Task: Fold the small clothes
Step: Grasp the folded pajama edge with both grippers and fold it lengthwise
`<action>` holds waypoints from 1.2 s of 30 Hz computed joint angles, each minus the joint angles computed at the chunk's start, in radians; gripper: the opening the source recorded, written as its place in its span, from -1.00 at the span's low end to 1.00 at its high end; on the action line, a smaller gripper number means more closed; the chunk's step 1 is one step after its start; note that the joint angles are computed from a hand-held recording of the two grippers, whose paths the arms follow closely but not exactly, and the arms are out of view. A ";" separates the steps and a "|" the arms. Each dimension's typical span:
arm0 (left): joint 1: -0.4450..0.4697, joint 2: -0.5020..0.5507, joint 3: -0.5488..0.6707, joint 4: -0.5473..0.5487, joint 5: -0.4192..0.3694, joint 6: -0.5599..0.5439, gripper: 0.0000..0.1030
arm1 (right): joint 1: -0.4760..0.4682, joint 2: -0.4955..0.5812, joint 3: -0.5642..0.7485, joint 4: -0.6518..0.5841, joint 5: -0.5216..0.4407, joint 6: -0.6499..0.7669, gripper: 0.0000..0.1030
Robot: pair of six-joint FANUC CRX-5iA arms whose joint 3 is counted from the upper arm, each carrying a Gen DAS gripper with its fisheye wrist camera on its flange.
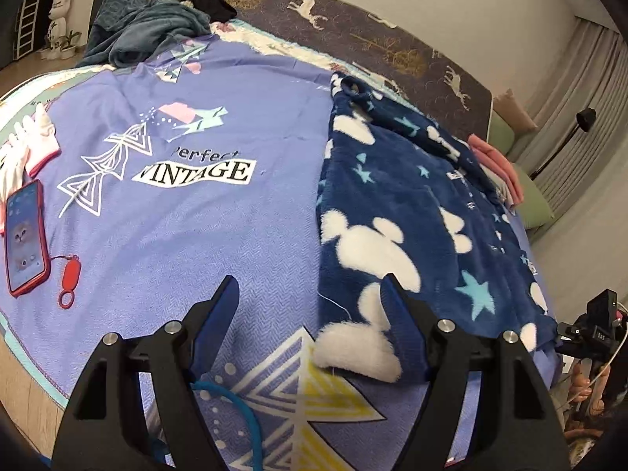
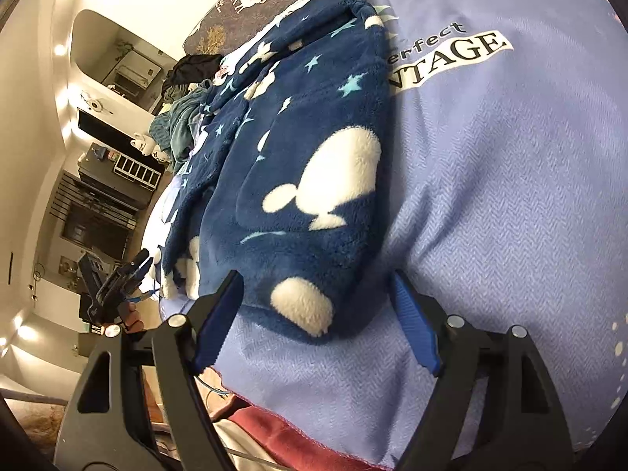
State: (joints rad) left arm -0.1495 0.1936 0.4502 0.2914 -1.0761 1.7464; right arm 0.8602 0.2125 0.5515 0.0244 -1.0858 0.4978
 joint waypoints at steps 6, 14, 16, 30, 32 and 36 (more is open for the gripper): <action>-0.005 0.042 -0.021 0.141 -0.008 -0.130 0.45 | 0.007 0.031 0.045 0.021 -0.042 0.011 0.53; -0.030 0.080 0.041 0.119 -0.036 -0.134 -0.07 | -0.002 0.052 0.059 0.017 -0.025 0.035 0.58; -0.030 0.093 0.052 0.144 -0.032 -0.129 -0.57 | -0.009 0.066 0.072 0.013 -0.018 0.031 0.39; -0.127 0.020 0.094 0.223 0.112 -0.143 -0.80 | 0.019 -0.168 -0.204 0.284 0.284 -0.173 -0.81; -0.166 0.001 0.093 0.255 0.147 -0.184 -0.80 | 0.025 -0.201 -0.238 0.301 0.293 -0.205 -0.81; -0.236 -0.094 0.018 0.278 0.278 -0.318 -1.00 | 0.066 -0.266 -0.310 0.358 0.309 -0.261 -0.82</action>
State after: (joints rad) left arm -0.3856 0.0994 0.4682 0.5690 -0.7977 1.4285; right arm 0.9260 -0.0536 0.2419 0.3823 -0.7768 0.2372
